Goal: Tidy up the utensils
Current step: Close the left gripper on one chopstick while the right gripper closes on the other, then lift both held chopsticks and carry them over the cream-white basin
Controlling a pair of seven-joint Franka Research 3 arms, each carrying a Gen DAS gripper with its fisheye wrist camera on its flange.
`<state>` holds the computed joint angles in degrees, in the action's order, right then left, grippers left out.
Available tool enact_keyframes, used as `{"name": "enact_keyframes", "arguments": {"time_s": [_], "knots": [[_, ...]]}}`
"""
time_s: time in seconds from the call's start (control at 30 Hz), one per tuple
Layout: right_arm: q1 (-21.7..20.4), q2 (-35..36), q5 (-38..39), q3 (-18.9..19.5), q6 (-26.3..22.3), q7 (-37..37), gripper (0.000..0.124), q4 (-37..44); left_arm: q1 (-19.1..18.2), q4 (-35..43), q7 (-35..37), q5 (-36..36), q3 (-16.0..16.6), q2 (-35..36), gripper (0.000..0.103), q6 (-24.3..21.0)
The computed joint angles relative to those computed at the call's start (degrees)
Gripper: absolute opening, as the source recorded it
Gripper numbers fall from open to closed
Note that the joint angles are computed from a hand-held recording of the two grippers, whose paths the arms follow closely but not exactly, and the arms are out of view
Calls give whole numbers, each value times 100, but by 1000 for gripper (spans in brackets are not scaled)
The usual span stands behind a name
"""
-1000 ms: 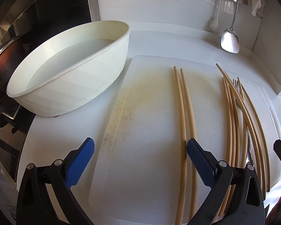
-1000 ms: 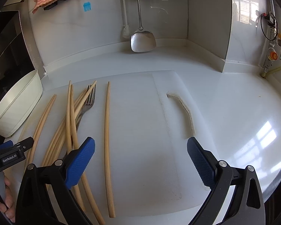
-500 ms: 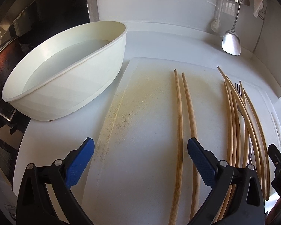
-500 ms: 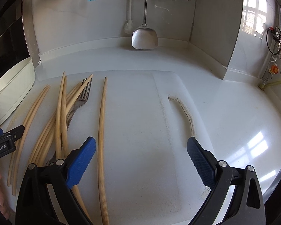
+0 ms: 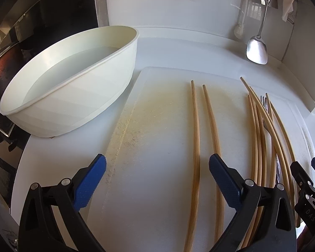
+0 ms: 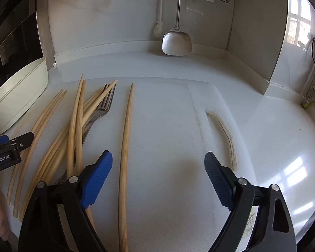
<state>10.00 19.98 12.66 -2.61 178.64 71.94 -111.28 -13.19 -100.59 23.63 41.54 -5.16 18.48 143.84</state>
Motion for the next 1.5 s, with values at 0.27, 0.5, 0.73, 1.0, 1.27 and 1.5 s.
{"name": "enact_keyframes", "arguments": {"time_s": [0.27, 0.5, 0.73, 1.0, 1.27, 1.5], "knots": [[-553, -93, 445, 740, -56, -849, 49, -62, -25, -77, 111, 35, -52, -63, 65, 176], [-616, -136, 729, 921, -39, -1467, 26, -113, -62, -120, 179, 64, -42, -94, 41, 303], [-230, -140, 626, 545, 54, -1352, 17, -156, -62, -63, 381, 37, -73, -60, 18, 357], [-419, -145, 746, 769, 45, -1411, 6, -157, 1, -164, 617, -179, -83, -99, 7, 622], [-756, -156, 1276, 1132, -59, -1656, 6, -122, 203, -442, 918, -861, -160, -220, 7, 1162], [-811, -312, 1649, 1157, -63, -1783, 6, -196, 184, -562, 955, -902, -147, -394, 7, 1259]]}}
